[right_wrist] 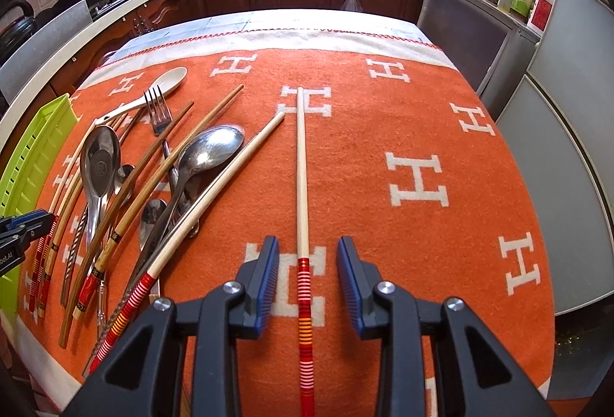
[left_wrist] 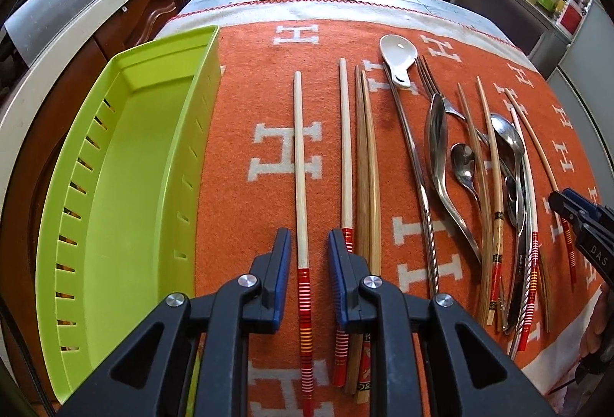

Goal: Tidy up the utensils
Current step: 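Close the left gripper on a red-banded chopstick while the right gripper grasps another chopstick, then carry both chopsticks over the green tray and open the right then left gripper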

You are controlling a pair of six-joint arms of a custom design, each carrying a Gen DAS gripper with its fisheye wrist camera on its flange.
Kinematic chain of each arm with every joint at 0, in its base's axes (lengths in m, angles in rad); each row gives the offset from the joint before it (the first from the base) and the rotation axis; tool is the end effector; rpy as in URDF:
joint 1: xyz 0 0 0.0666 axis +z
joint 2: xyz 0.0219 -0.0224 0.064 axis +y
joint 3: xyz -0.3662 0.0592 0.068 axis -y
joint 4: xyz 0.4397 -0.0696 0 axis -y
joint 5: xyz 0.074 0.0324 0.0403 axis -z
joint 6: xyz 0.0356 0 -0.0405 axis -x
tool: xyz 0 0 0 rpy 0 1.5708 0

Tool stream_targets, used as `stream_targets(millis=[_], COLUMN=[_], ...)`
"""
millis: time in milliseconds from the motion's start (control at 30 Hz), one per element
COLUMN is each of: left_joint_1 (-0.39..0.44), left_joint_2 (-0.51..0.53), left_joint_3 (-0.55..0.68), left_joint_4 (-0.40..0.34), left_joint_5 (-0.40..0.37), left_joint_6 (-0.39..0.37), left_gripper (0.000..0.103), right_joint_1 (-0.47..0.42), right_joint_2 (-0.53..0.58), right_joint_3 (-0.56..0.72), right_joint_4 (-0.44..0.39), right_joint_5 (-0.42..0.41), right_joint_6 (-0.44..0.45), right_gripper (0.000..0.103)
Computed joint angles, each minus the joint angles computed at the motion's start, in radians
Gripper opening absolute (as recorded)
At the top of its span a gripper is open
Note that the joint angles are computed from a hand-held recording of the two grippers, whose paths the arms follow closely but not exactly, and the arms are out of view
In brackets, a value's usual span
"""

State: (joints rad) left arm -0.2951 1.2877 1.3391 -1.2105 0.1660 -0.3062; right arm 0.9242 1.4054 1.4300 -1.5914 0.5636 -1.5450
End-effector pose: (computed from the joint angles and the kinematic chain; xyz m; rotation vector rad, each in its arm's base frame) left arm 0.4455 -0.1420 0.4237 0.8509 2.5848 -0.2232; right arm 0.2977 0.3622 0.4097 0.7949 2.4731 -0.2432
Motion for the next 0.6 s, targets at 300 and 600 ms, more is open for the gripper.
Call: stream_targets(millis=[300, 600], left_joint_1=[0.021, 0.056], left_joint_2=[0.01, -0.001], left_joint_3=[0.003, 0.065], left_joint_4=[0.019, -0.019], left_joint_5=[0.024, 0.115], left_joint_6=[0.061, 0.061], left_gripper=[0.003, 0.003], right_joint_1=[-0.004, 0.001], right_joint_2=[-0.026, -0.066], right_joint_3=[-0.022, -0.021], right_joint_4=[0.037, 0.103], right_joint_5=[-0.007, -0.049], right_joint_6=[-0.035, -0.093], right_gripper=[0.006, 0.005])
